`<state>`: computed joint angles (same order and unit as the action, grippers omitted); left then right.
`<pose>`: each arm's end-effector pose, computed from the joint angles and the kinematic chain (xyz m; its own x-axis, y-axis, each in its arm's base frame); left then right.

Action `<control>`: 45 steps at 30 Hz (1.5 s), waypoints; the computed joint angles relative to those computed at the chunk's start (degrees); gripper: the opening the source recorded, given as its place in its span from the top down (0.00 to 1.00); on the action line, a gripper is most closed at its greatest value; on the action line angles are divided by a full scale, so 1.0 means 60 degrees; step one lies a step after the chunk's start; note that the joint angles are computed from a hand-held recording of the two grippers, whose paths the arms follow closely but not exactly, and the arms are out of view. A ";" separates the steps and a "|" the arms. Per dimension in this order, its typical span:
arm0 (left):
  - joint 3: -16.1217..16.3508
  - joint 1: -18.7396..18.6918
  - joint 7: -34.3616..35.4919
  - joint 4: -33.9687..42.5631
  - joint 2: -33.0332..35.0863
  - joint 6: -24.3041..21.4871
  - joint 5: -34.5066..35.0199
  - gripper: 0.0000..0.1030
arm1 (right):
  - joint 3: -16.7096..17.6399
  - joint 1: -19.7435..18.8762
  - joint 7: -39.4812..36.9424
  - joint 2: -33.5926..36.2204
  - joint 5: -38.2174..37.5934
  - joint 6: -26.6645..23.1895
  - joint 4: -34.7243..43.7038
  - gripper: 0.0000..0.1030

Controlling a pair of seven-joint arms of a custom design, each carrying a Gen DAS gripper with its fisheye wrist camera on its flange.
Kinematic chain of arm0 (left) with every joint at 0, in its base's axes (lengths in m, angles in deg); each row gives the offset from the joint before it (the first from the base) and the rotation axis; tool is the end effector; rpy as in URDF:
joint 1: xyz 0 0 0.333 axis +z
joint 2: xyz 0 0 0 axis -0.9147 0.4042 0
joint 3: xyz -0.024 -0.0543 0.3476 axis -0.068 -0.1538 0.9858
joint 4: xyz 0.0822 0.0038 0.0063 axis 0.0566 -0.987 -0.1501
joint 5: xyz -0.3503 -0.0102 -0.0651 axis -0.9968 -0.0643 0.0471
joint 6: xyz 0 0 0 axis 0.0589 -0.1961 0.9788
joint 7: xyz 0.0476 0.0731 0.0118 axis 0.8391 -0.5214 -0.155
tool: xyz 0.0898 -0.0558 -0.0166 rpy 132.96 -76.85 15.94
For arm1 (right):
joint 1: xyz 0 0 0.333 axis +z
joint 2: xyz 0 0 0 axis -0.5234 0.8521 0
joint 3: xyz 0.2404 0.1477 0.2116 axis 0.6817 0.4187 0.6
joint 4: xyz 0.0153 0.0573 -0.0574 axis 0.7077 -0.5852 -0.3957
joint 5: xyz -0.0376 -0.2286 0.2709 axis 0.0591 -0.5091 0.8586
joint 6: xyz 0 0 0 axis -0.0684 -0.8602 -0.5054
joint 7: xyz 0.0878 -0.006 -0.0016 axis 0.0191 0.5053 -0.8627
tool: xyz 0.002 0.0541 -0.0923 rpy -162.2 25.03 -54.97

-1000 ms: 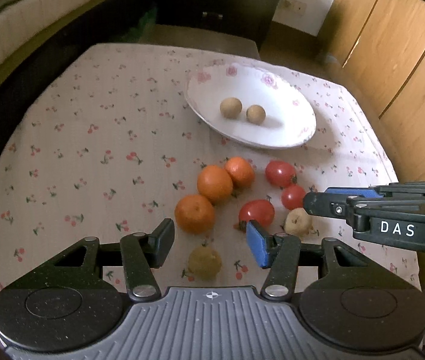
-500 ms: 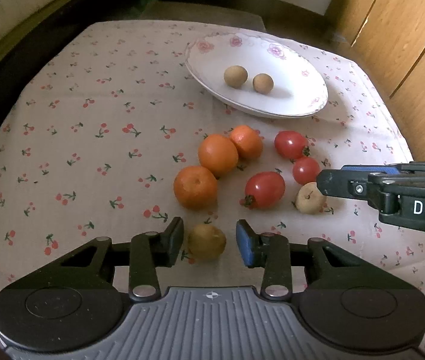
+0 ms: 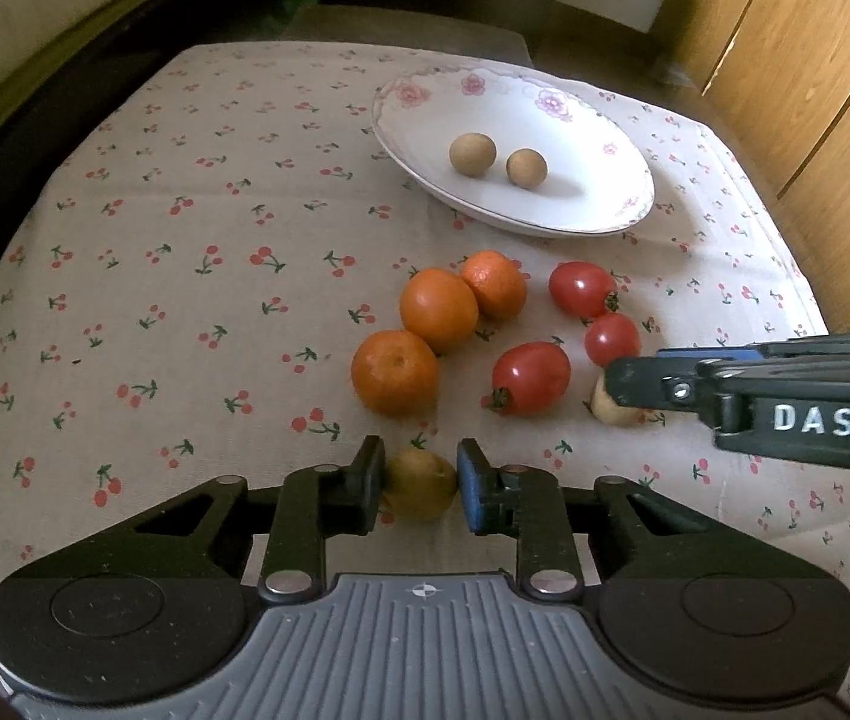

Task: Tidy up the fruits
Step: 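Close left gripper on a brown fruit while right gripper closes on a pale fruit, then lift both held fruits off the cloth and hold them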

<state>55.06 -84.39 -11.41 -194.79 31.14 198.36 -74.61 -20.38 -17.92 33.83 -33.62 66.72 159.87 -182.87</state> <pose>0.5749 -0.2865 0.4039 -0.1575 -0.9776 0.1393 -0.8771 0.0737 -0.4746 0.5968 0.2224 0.4204 0.1915 -0.9455 -0.2633 -0.8710 -0.0401 -0.4897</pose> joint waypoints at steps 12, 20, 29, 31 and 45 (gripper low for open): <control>0.0049 -0.0059 -0.0016 0.0039 0.0053 -0.0019 0.0064 0.66 | -0.0456 0.0293 0.0848 0.0368 -0.0929 -0.0301 0.0221 0.68; 0.0108 -0.0105 -0.0111 0.0035 0.0045 -0.0030 0.0171 0.66 | -0.0583 0.0391 0.0998 0.0352 -0.1500 -0.0408 0.0245 0.68; 0.0097 -0.0120 -0.0212 -0.0075 -0.0041 -0.0010 0.0245 0.67 | -0.0518 0.0281 0.0911 0.0081 -0.1487 -0.0486 -0.0032 0.72; 0.0117 -0.0140 -0.0258 -0.0103 -0.0062 0.0000 0.0288 0.67 | -0.0499 0.0259 0.0898 -0.0003 -0.1424 -0.0455 -0.0132 0.72; 0.0013 -0.0090 -0.0137 -0.0140 -0.0045 0.0094 0.0221 0.62 | -0.0571 0.0283 0.1085 -0.0240 -0.1374 -0.0661 -0.0328 0.71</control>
<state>55.14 -84.93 -12.24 -195.63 30.87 198.93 -73.28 -23.81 -16.22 40.34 -35.07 58.48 155.90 -184.84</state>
